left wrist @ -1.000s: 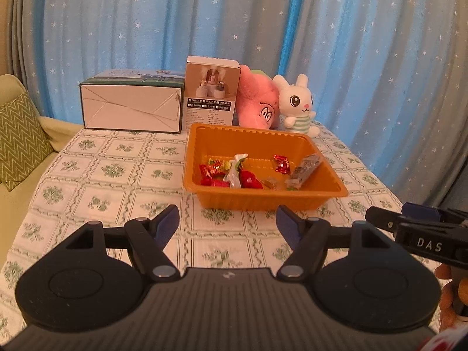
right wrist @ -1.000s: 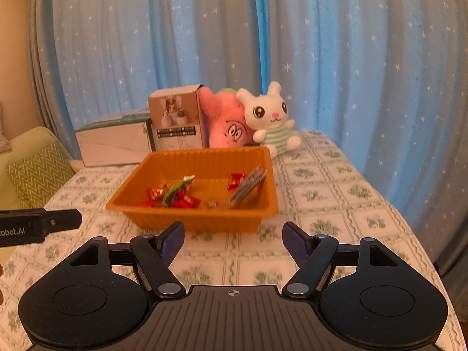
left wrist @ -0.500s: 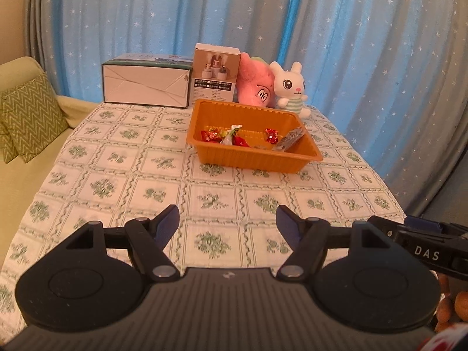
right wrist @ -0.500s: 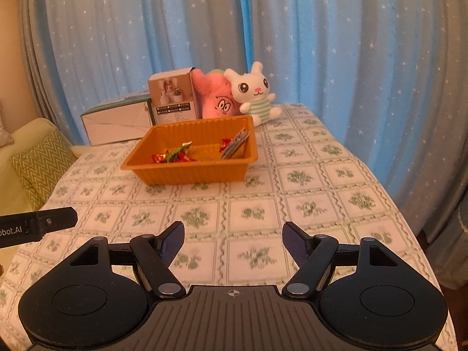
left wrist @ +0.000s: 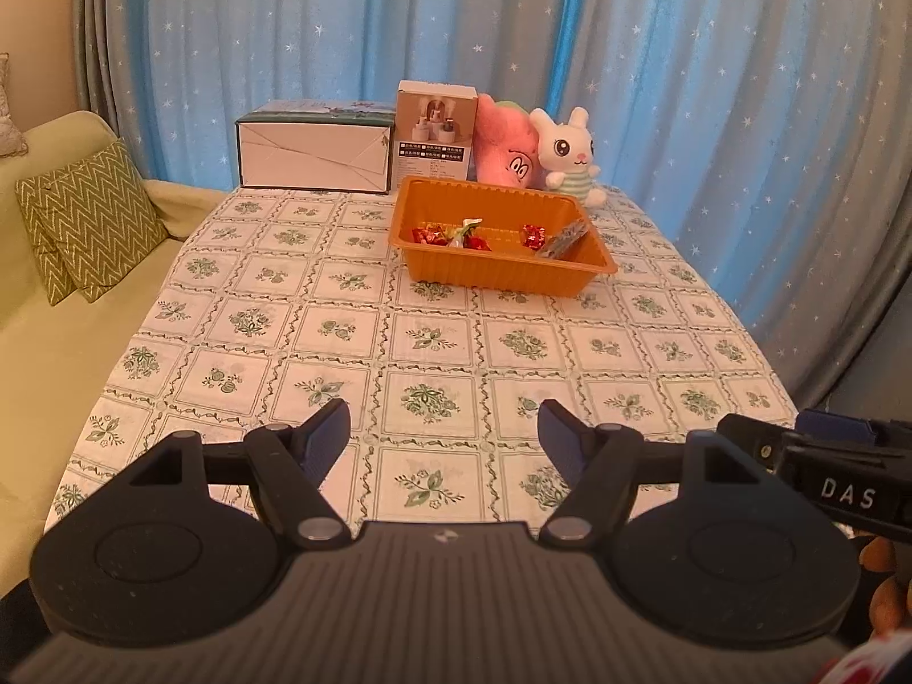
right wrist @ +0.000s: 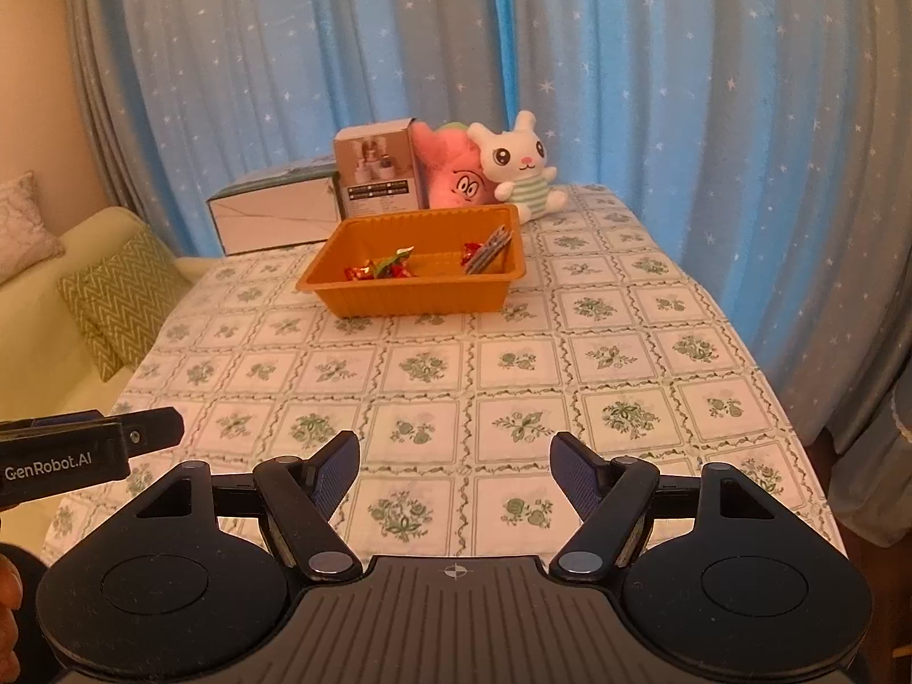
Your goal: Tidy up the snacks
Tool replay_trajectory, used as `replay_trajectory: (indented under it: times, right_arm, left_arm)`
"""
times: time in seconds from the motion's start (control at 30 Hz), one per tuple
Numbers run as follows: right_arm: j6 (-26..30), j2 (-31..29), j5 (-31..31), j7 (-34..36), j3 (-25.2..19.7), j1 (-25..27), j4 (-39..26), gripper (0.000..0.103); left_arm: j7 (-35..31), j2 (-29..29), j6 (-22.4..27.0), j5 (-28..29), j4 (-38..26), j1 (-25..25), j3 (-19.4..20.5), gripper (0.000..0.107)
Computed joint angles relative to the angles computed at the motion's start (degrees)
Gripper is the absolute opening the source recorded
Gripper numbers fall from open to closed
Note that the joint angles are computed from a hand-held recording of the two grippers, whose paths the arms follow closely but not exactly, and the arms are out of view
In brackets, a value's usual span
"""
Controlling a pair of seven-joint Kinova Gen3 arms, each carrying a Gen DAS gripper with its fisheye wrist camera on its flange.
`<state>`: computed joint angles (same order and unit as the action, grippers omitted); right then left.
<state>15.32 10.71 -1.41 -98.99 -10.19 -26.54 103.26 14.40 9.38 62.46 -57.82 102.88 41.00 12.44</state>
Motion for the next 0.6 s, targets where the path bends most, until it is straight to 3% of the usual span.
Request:
replay_trajectory:
  times: [0.13,0.23,0.6]
  right_arm:
    - [0.16,-2.39,3.41,-3.2,2.16,-2.36,1.68,0.074]
    - [0.78,-3.77,0.79,-0.81,0.0,0.26,2.41,0.074]
    - [2.05,-8.53,1.95,-1.56,-0.53,0.48,4.92,0.074]
  left_arm:
    - [-0.4,0.27,3.17,-0.68,-1.38,1.93,1.03,0.07]
    - [-1.16,0.15,3.7,0.16,-2.32,2.58,1.37,0.07]
    - [-0.2,-0.57,5.16,1.28,-3.07,5.14,2.64,0.07]
